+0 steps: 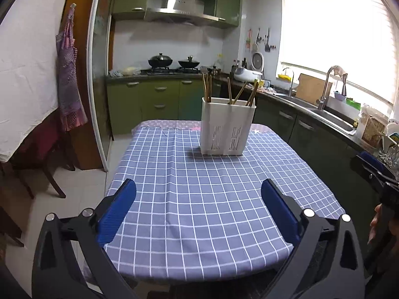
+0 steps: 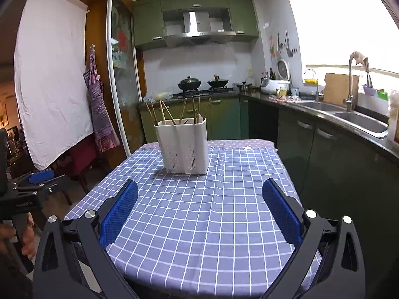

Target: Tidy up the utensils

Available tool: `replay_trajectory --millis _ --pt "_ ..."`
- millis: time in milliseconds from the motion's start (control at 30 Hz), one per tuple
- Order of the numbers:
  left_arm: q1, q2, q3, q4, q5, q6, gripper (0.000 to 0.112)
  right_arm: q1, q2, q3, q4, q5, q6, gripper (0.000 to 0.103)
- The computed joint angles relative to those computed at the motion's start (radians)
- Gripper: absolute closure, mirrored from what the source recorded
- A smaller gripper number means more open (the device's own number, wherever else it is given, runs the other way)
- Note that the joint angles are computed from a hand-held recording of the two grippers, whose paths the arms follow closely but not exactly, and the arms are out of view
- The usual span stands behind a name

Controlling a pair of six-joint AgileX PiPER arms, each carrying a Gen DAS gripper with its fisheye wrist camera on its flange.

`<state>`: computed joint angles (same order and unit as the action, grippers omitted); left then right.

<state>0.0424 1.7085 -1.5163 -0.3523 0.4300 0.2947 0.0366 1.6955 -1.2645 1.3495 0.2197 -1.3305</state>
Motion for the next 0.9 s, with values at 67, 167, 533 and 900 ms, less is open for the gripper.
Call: replay_trajectory --millis 67,167,533,900 --pt "0.002 -0.034 0.039 0.007 -0.017 -0.003 0.016 0.005 -0.043 0.052 0.074 -0.011 -0.075 0.005" --pt "0.005 -0.075 0.092 0.003 -0.042 0.007 0.016 0.021 -0.085 0.101 0.155 -0.034 -0.163 0.005" --pt "0.019 -0.123 0.133 -0.041 -0.04 0.047 0.016 0.056 -0.122 0.11 0.003 -0.063 -0.013 0.005" --pt "0.021 -0.124 0.127 -0.039 -0.036 0.035 0.016 0.08 -0.124 0.093 -0.161 -0.078 0.147 0.005"
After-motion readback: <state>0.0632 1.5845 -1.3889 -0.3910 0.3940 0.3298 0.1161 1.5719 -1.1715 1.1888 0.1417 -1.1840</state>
